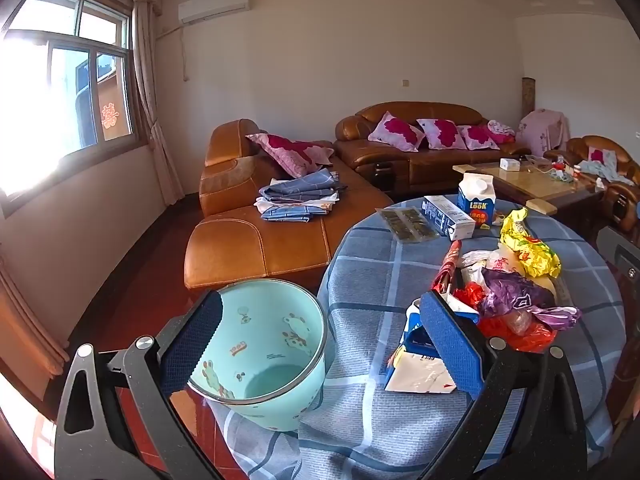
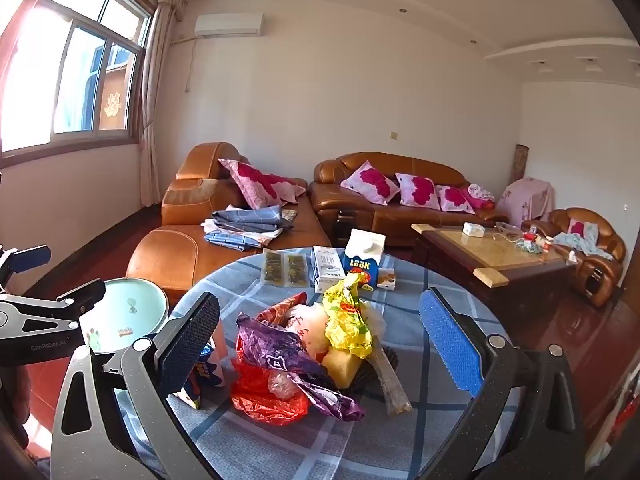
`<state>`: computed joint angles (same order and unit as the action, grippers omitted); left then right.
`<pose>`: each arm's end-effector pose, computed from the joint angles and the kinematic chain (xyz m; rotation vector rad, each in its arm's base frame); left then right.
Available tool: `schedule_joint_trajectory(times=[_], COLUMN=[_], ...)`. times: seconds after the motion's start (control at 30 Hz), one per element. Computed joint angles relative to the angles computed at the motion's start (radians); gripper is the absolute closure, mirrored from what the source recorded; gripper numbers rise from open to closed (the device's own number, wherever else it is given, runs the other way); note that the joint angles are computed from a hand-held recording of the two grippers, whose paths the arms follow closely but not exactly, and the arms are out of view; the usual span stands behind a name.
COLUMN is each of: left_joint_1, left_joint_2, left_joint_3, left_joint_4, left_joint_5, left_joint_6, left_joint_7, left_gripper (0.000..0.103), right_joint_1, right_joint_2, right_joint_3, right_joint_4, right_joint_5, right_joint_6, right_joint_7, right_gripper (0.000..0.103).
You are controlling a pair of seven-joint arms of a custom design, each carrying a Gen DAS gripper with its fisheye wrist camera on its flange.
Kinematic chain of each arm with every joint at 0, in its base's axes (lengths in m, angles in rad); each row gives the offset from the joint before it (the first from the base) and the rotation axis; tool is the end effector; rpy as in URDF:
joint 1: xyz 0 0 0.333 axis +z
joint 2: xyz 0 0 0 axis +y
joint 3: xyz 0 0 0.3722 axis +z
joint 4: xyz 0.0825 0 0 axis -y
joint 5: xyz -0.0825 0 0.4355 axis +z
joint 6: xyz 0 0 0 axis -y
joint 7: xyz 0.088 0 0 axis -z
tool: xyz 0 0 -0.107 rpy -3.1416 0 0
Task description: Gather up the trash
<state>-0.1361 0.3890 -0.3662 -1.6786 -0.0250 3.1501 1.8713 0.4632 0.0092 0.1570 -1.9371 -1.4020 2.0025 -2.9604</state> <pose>0.6993 -0.3248 0.5543 -0.9903 2.0435 -1.1825 0.5504 0.3195 0.5663 -1.1255 1.8798 -1.4618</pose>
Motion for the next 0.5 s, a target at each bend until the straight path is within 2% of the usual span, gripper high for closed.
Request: schedule_joint_trajectory(times=[0.5], left_joint_1=[-0.011], left_joint_2=[0.001], left_joint_3=[0.015], left_joint_4=[0.003], left_joint_5=[0.013], left_joint_6=[0.001], left_joint_7=[-0.013], left_gripper=[0.006], right_joint_1=[-0.001], right_joint_2=[0.0], right_joint_3=[-0.002], right_joint_4=[-0.002], right_joint_5=[0.0], right_joint_6=[0.002], right_joint_7=[0.003], right_gripper=[0.005])
